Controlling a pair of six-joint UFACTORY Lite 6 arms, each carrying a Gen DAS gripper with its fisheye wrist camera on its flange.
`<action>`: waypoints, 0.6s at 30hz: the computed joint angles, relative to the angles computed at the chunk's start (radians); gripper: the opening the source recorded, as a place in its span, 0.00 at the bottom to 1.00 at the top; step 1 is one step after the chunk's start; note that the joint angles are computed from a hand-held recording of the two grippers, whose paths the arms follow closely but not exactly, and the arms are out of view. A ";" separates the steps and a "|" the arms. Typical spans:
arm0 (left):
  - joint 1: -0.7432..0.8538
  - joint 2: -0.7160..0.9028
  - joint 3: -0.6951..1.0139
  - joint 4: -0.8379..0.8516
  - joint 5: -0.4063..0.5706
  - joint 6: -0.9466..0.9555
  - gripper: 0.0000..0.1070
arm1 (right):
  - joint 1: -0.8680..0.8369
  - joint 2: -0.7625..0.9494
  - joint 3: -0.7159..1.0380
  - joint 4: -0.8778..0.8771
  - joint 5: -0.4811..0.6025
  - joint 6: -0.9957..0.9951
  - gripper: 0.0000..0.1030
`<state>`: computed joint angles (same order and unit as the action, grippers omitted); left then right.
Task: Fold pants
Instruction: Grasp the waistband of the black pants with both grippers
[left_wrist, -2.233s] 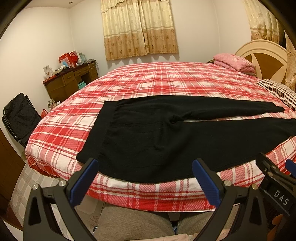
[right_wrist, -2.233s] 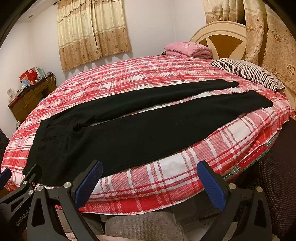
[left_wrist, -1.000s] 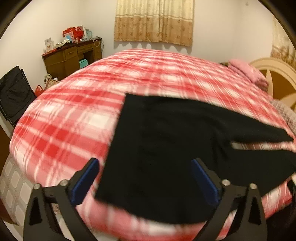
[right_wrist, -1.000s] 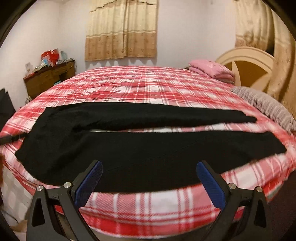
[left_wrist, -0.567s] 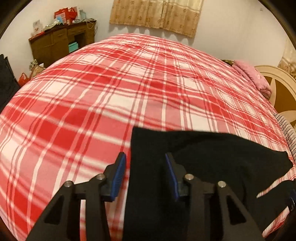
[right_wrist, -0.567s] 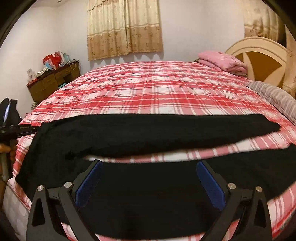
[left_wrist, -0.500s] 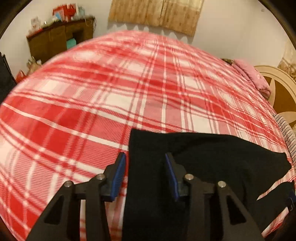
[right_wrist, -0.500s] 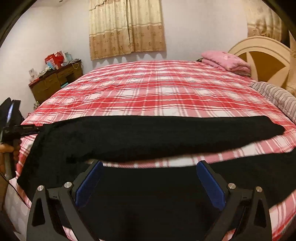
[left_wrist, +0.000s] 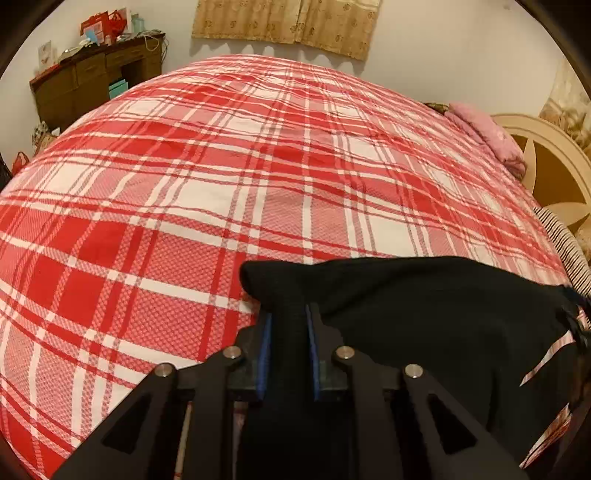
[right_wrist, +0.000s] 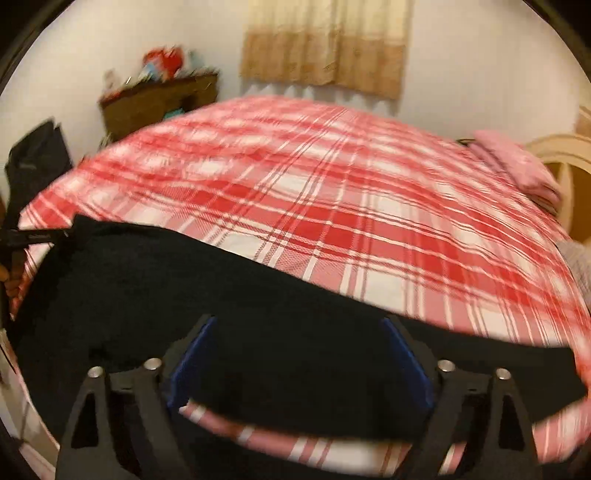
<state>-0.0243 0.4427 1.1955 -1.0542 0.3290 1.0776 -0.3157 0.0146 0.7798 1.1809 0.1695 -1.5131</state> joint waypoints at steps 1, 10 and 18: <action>-0.001 0.006 0.012 0.027 0.004 -0.032 0.17 | -0.012 0.096 0.088 -0.087 0.027 0.068 0.82; -0.014 0.055 0.080 0.116 0.001 -0.146 0.23 | -0.066 0.495 0.481 -0.470 0.263 0.321 0.70; -0.022 -0.001 0.045 0.040 -0.028 -0.102 0.13 | -0.094 0.274 0.296 -0.316 0.316 0.226 0.08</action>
<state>-0.0467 0.4417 1.2409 -1.0143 0.3005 0.9758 -0.4093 0.2883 1.0760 0.8645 0.4857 -1.2869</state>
